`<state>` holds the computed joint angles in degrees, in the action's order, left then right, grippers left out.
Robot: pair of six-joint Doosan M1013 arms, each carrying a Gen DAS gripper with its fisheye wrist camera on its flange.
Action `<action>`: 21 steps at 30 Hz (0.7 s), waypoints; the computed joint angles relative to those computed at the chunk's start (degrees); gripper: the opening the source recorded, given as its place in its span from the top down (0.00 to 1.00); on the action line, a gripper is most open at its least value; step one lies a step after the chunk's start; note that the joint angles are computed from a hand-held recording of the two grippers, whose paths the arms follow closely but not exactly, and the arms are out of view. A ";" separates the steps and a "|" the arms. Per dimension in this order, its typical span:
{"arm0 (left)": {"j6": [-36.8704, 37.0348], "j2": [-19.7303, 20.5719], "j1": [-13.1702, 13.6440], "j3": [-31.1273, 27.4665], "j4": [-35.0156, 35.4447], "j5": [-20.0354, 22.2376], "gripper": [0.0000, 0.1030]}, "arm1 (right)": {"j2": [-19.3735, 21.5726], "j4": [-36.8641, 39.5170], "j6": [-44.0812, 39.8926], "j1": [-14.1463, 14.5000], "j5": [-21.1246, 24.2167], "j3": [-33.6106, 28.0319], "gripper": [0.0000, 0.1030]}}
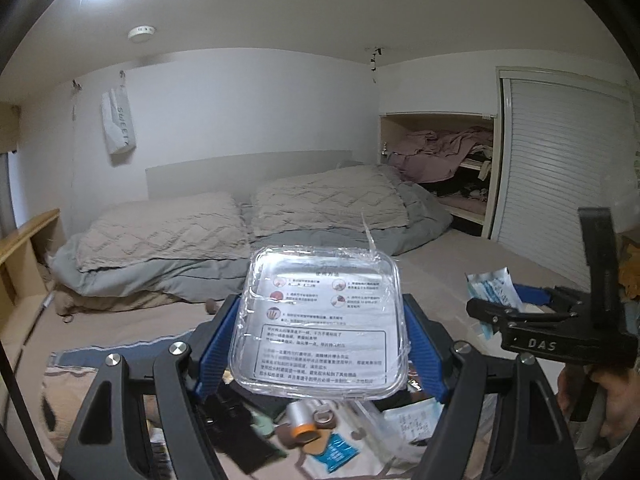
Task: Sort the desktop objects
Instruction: 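Lift the clear case and printed sachet with both tools toward the clear bin, then open the right tool over the bin, dropping the printed sachet inside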
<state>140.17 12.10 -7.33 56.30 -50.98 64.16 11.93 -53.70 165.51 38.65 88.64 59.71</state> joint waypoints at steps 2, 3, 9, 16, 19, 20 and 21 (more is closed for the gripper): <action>-1.25 0.45 -0.85 0.10 0.54 0.61 0.25 | -0.55 1.53 0.87 -0.88 0.21 1.28 0.25; -1.65 0.64 -1.15 0.08 1.05 0.92 0.25 | -0.77 2.53 1.04 -1.46 0.25 1.92 0.25; -4.00 1.13 -3.15 1.66 3.36 0.73 0.25 | -1.18 8.81 2.22 -3.62 0.06 3.84 0.25; -2.07 0.37 -4.95 4.32 4.77 0.33 0.25 | -0.83 14.95 0.81 -5.45 1.72 4.53 0.25; -0.26 -0.25 -5.54 5.67 5.21 -0.37 0.25 | -0.98 17.32 0.74 -5.99 2.04 5.08 0.25; -0.01 -0.31 -5.70 5.89 5.34 -0.36 0.25 | -1.07 18.02 0.95 -6.16 1.81 5.27 0.25; 0.22 -0.40 -5.73 6.10 5.36 -0.22 0.25 | -1.23 18.45 1.09 -6.27 1.55 5.54 0.25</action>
